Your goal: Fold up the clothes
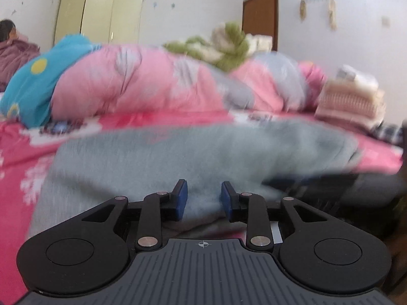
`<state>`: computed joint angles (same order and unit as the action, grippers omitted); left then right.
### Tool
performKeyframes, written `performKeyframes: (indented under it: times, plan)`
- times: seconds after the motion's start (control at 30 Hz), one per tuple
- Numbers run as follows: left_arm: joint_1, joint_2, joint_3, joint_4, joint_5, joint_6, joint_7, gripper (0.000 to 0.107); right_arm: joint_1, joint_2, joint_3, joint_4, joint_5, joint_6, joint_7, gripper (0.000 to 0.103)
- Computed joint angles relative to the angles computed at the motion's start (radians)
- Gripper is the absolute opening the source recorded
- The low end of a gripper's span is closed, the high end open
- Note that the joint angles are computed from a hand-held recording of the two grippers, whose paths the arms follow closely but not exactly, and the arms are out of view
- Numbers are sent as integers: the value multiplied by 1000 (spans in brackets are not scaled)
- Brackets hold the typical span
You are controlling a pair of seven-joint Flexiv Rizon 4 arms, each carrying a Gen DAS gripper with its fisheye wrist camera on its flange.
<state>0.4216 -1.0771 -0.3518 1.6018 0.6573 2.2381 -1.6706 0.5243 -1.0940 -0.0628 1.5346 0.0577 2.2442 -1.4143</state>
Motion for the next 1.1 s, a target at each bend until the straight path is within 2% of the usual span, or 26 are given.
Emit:
performKeyframes:
  times: [0.2,0.33,0.4,0.47,0.5,0.53,0.57,0.6,0.67,0.8,0.87,1.0,1.1]
  plan:
    - [15,-3,-7,4,19,13,-26,30,12,36,-7,19,20,-36,3,18]
    - [7,-2,6,0,20,20,-33,30,71,51,-79,7,114,17,-57,18]
    - [9,0,4,-1,27,14,-42,30,111,47,-136,-21,208,-14,-103,18]
    - [12,2,-1,-3,33,3,-49,30,144,37,-198,-53,311,-140,-111,18]
    - [13,3,-2,-2,34,0,-50,30,137,24,-203,-63,317,-166,-97,17]
    - [15,4,-4,-2,35,-3,-52,30,106,5,-176,-64,274,-140,-72,17]
    - [21,4,-11,-1,40,-9,-56,30,103,-4,-180,-58,253,-134,-53,17]
    - [26,4,-18,-1,44,-14,-60,30,128,4,-205,-56,283,-160,-79,17]
    - [47,1,-42,-1,61,-32,-73,30,182,15,-277,-46,308,-212,-75,18]
    - [102,-11,-113,2,99,-82,-101,30,206,21,-331,-40,343,-174,-35,18]
    - [134,-14,-159,10,105,-123,-103,30,208,14,-356,-50,359,-215,-20,18]
    - [180,0,-231,43,68,-219,-87,30,153,-4,-330,-63,288,-261,37,17]
    - [177,24,-233,64,16,-257,-61,30,205,20,-394,-41,299,-316,92,19]
